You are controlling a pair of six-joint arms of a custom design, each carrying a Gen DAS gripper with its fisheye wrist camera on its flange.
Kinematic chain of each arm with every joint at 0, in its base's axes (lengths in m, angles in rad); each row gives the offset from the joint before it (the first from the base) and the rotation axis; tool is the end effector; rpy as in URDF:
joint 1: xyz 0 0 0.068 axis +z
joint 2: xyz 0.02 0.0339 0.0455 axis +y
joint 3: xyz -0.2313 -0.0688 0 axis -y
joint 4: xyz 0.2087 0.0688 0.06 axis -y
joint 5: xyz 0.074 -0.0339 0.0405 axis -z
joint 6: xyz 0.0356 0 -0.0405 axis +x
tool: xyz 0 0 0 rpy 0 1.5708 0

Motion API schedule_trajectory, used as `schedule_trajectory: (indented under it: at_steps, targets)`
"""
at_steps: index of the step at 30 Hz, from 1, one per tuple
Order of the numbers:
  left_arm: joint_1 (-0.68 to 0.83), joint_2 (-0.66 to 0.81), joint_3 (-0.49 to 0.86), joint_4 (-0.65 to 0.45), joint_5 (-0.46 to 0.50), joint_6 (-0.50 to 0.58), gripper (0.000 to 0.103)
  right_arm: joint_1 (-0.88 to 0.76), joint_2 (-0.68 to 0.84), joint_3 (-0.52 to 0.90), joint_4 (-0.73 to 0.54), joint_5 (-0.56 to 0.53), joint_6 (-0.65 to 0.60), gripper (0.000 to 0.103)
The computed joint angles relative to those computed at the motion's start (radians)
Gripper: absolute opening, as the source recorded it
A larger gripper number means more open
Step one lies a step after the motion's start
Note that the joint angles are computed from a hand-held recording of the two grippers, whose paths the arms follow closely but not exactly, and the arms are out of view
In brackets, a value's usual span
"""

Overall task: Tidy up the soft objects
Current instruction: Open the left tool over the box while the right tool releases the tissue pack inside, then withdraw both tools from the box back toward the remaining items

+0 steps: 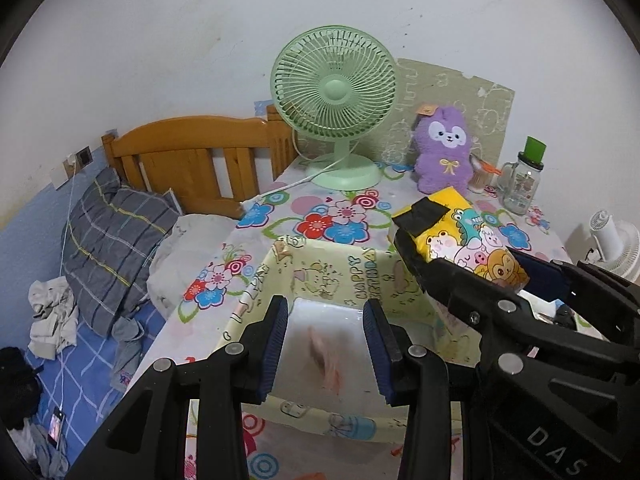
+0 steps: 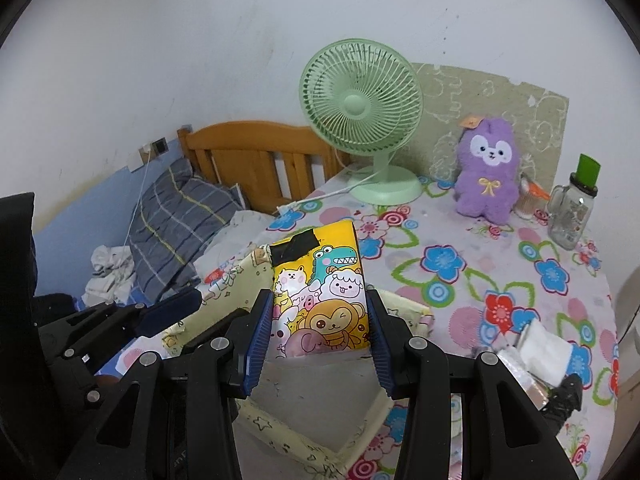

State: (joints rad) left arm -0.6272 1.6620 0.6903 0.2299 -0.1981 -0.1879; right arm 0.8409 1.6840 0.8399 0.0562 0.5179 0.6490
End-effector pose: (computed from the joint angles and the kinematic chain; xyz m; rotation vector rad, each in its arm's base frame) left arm 0.2378 -0.1637 0.1317 0.4030 2.2668 -0.1913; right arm 0.2156 0.2145 0.1528 0.0290 2.2409 0.1896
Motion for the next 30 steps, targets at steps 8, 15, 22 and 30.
schedule_trajectory:
  at_steps: [8, 15, 22, 30]
  targets:
    - [0.017, 0.025, 0.014, 0.0, 0.017, -0.004, 0.079, -0.027, 0.037, 0.01, 0.032, -0.045, -0.005, 0.067]
    - [0.014, 0.017, 0.009, 0.004, 0.018, 0.0, 0.087, -0.028, 0.031, 0.006, 0.041, -0.038, -0.007, 0.078]
    - [-0.021, -0.025, -0.011, -0.004, 0.001, 0.0, 0.089, -0.004, -0.017, -0.032, 0.037, -0.016, 0.011, 0.078]
    - [-0.109, -0.08, -0.027, -0.018, -0.054, -0.017, 0.092, 0.036, -0.139, -0.108, -0.021, 0.062, 0.054, 0.078]
